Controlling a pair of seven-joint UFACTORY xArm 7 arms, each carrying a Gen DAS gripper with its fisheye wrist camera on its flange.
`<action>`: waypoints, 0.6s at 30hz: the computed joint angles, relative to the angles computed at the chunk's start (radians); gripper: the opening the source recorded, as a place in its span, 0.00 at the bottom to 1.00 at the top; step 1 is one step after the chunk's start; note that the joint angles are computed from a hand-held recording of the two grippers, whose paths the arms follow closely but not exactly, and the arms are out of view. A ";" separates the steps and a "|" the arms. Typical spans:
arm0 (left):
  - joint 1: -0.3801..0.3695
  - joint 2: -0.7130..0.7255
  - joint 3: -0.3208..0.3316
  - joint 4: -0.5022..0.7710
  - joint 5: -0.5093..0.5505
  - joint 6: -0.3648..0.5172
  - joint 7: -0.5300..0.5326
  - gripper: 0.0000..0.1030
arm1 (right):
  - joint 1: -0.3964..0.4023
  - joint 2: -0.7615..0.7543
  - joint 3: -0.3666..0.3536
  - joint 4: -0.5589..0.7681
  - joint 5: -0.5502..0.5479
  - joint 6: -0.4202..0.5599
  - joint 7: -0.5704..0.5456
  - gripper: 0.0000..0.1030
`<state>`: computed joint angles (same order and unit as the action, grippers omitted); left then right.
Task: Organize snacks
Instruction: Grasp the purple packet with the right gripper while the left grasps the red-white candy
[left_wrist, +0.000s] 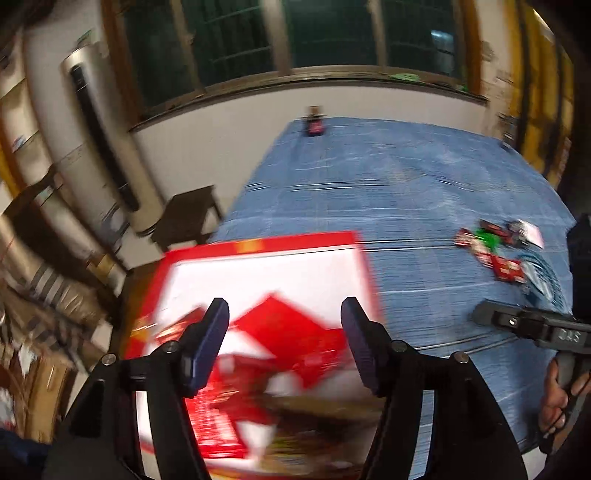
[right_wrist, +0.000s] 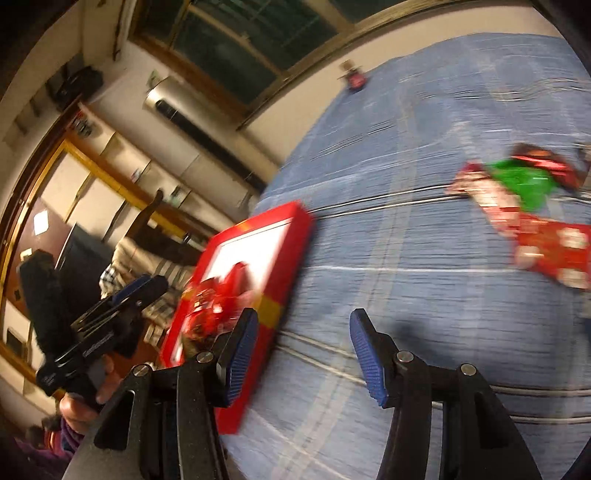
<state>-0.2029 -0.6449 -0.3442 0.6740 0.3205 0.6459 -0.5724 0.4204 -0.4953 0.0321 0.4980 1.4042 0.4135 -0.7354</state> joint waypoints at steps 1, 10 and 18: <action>-0.011 0.036 -0.021 0.027 -0.001 -0.006 0.000 0.61 | -0.017 -0.026 -0.014 -0.024 -0.017 0.004 0.009 0.53; -0.098 0.418 -0.099 0.307 0.043 0.025 -0.122 0.61 | -0.187 -0.136 -0.211 -0.115 -0.299 0.059 0.129 0.53; -0.177 0.741 -0.030 0.598 0.061 0.121 -0.281 0.61 | -0.228 0.034 -0.311 0.022 -0.304 0.067 0.069 0.53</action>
<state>-0.3797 0.0961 -0.3746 1.2720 0.3817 0.7671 -0.8533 0.1920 -0.4612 -0.2789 0.5201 1.1000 0.4807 -0.6667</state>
